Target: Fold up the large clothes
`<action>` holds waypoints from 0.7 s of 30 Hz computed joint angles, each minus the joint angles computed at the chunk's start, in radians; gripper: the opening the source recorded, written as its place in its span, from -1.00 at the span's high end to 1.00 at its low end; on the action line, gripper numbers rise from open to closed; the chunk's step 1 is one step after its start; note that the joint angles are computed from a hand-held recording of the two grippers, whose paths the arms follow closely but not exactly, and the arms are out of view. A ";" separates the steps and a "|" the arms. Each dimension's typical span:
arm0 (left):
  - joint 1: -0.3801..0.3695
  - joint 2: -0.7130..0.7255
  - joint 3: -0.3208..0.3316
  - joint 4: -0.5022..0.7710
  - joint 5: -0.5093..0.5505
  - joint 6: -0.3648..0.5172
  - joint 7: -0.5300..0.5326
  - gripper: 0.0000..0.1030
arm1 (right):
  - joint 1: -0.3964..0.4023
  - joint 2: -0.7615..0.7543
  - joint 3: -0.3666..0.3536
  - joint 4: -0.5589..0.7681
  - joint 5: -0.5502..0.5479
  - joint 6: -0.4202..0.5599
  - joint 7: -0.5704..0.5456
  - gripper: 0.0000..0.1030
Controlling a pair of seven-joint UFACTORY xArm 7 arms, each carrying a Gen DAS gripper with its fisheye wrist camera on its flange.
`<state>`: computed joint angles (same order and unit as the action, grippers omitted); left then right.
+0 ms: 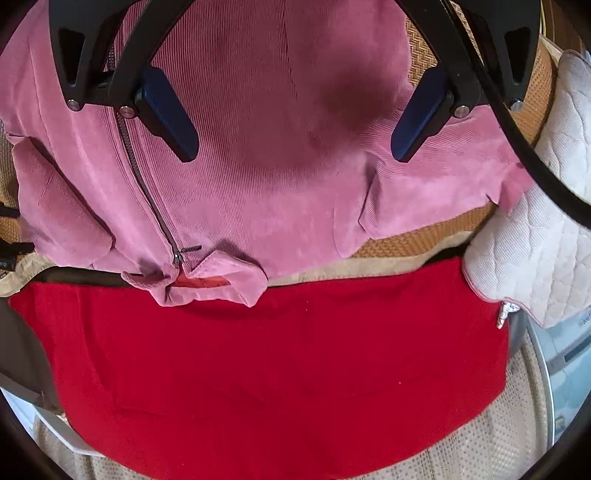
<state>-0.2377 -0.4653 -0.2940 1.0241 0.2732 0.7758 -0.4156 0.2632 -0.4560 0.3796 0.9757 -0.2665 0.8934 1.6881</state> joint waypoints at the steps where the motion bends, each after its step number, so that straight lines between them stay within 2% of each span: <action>1: -0.001 -0.001 0.000 -0.003 0.000 -0.004 -0.001 -1.00 | -0.010 0.014 0.001 0.015 -0.012 0.014 -0.001 -0.57; 5: 0.001 0.004 -0.004 -0.005 0.010 -0.018 -0.004 -1.00 | -0.032 0.055 -0.004 0.035 -0.051 -0.006 0.022 -0.28; 7: -0.003 0.008 -0.001 -0.005 0.007 -0.018 0.003 -1.00 | -0.035 0.091 0.003 0.072 -0.081 0.030 0.023 0.06; 8: -0.003 0.010 -0.001 -0.005 0.007 -0.017 0.005 -1.00 | -0.033 0.104 0.002 0.086 -0.093 0.049 0.022 0.48; 10: -0.005 0.013 -0.002 -0.004 0.011 -0.019 0.012 -1.00 | -0.020 0.119 -0.009 0.095 -0.105 0.063 0.016 0.59; 11: -0.006 0.013 -0.001 -0.003 0.014 -0.020 0.017 -1.00 | -0.019 0.128 -0.006 0.104 -0.124 0.070 0.024 0.73; 12: -0.006 0.012 0.000 -0.003 0.014 -0.022 0.021 -1.00 | -0.010 0.133 -0.011 0.109 -0.131 0.062 0.018 0.79; 16: -0.003 -0.001 0.011 -0.006 0.003 -0.026 0.024 -1.00 | 0.011 0.127 -0.014 0.104 -0.162 -0.042 0.022 0.83; 19: 0.010 -0.019 0.019 -0.013 -0.002 -0.033 0.018 -1.00 | 0.012 0.133 -0.007 0.091 -0.197 -0.190 0.045 0.83; 21: 0.018 -0.033 0.026 -0.020 -0.009 -0.034 0.016 -1.00 | 0.021 0.168 0.013 0.136 -0.213 -0.226 0.034 0.83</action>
